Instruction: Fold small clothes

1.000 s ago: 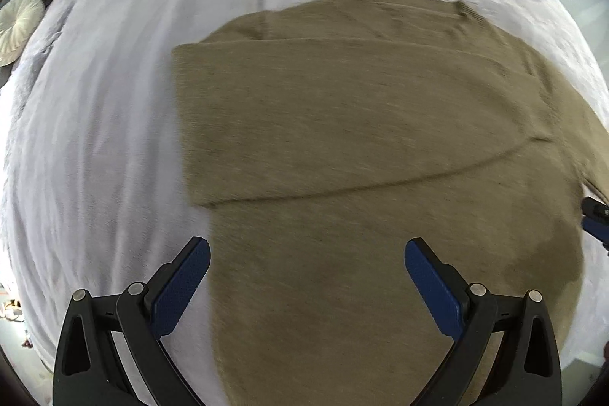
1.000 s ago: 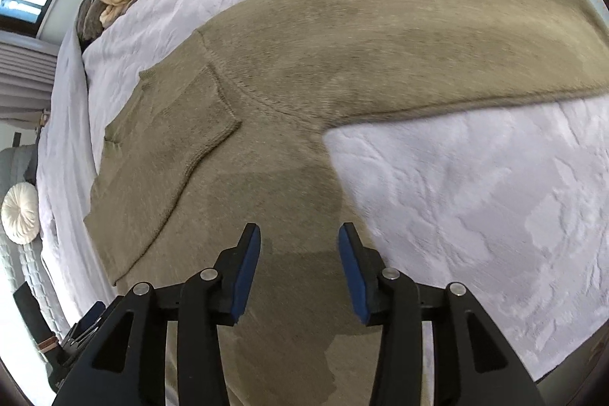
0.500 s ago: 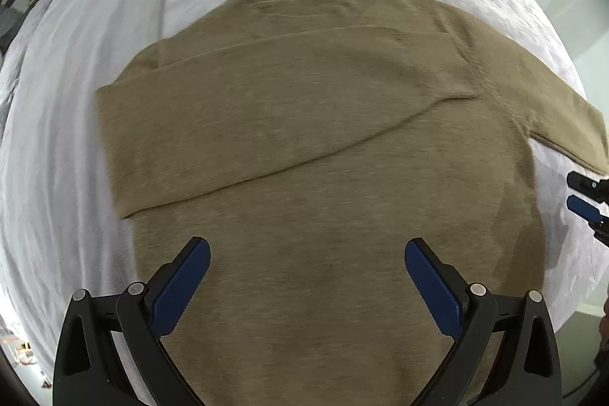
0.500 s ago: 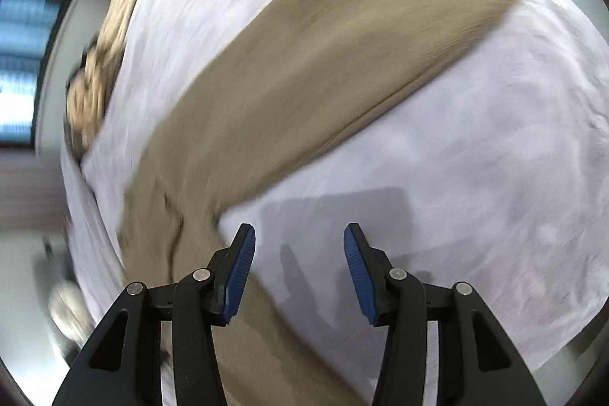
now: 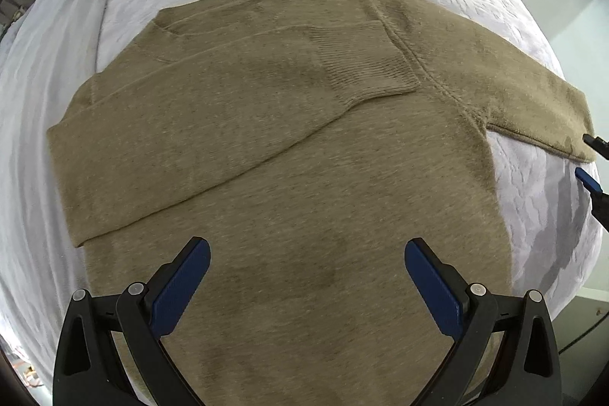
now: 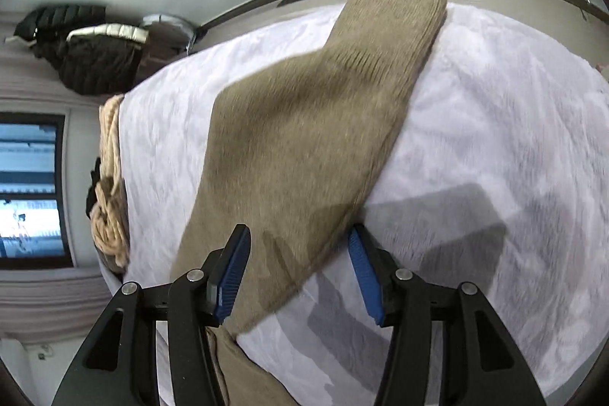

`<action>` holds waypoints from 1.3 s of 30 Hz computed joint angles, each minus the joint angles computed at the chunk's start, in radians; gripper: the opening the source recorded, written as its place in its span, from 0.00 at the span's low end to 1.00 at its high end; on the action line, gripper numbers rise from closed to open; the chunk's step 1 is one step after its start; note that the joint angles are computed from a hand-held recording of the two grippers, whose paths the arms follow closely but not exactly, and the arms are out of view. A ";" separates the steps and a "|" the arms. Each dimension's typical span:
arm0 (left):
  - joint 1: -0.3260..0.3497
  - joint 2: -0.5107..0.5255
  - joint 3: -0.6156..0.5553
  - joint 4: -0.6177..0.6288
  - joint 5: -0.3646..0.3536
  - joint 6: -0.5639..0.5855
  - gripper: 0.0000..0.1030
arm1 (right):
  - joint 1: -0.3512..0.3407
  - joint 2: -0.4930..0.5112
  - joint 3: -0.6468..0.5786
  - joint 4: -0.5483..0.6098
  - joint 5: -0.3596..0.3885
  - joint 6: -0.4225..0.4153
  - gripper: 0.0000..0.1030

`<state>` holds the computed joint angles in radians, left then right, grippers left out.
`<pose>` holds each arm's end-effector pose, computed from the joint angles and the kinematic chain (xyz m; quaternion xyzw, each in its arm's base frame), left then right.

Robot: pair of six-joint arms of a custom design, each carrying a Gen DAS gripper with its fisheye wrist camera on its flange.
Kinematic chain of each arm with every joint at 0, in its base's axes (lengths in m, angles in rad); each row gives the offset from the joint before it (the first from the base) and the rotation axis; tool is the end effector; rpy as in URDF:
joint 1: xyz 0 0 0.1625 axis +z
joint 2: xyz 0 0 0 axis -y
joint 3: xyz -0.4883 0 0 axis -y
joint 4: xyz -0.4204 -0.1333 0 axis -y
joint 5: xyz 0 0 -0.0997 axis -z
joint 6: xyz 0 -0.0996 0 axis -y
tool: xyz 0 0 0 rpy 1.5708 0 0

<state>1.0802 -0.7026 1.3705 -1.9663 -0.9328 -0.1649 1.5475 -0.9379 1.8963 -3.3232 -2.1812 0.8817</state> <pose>-0.1963 -0.7763 0.1138 0.1945 0.9214 0.0220 0.3357 0.0608 -0.6602 0.2261 -0.4891 -0.7403 0.4507 0.0985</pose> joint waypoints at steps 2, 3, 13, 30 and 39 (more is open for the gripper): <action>-0.003 0.006 -0.004 0.000 -0.001 -0.005 0.99 | -0.008 -0.002 0.005 -0.026 0.009 -0.002 0.56; -0.002 0.010 -0.007 -0.003 -0.001 -0.002 0.99 | -0.012 -0.002 0.007 -0.039 0.014 -0.002 0.56; -0.006 0.039 -0.028 -0.010 0.007 -0.018 0.99 | -0.048 0.017 0.003 -0.217 0.124 -0.044 0.61; -0.002 0.036 -0.044 -0.022 0.038 -0.051 0.99 | -0.057 0.081 -0.117 -0.244 0.388 -0.162 0.10; 0.029 0.028 -0.066 -0.009 0.043 -0.060 0.99 | 0.031 0.246 -0.477 0.113 0.522 -0.435 0.10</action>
